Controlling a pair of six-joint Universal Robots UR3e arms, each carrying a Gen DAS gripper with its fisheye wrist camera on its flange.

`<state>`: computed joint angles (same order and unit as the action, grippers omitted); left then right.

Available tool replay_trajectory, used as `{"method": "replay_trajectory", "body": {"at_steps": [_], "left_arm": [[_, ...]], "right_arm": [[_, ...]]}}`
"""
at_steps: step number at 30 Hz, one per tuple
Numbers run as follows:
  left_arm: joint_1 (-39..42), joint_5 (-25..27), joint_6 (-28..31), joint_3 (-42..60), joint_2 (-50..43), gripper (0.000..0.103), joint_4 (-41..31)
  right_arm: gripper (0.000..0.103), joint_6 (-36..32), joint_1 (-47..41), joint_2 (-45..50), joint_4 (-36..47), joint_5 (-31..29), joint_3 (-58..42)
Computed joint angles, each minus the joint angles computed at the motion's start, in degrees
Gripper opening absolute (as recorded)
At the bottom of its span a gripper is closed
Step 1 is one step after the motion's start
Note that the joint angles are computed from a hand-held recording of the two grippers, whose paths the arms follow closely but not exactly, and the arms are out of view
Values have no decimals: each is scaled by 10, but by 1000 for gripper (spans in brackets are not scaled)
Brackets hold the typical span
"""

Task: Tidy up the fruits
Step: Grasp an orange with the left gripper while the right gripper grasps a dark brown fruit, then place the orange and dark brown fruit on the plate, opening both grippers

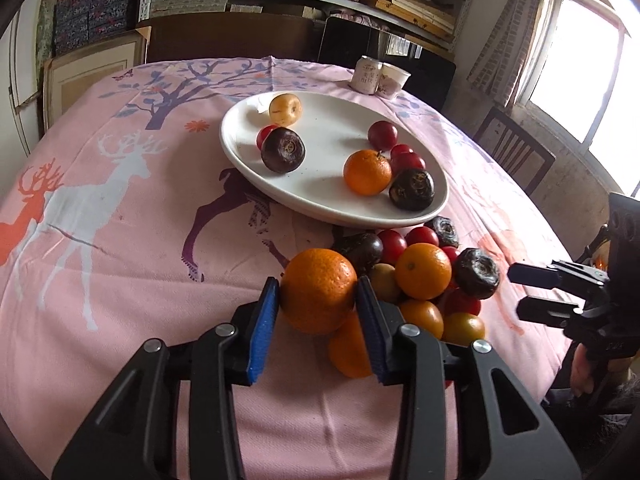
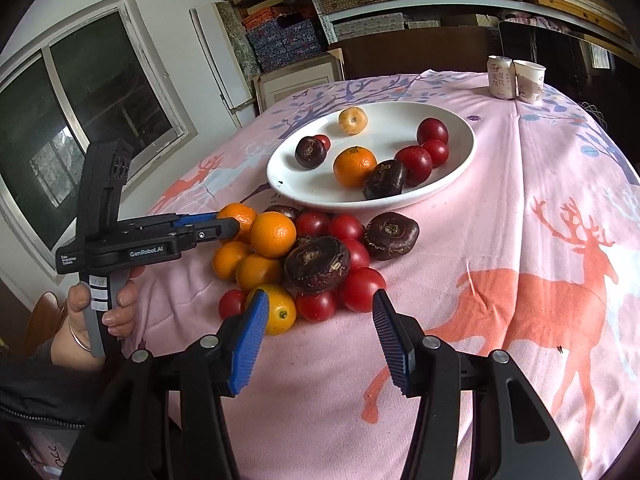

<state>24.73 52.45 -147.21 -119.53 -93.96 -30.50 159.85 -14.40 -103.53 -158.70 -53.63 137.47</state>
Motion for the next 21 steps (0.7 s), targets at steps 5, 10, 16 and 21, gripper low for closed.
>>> {"method": "replay_trajectory", "body": {"at_steps": [5,10,16,21], "left_arm": [[39,-43,21,-32,75,39,-38],[47,-46,40,-51,124,39,-58],[54,-52,50,-60,141,39,-67],[13,-32,14,-10,94,39,-37]], "right_arm": [[54,40,54,74,-66,-50,-47],[47,58,105,127,-101,-101,-80],[41,56,78,99,-109,-72,-54],[41,52,35,65,-64,-18,-84]]}}
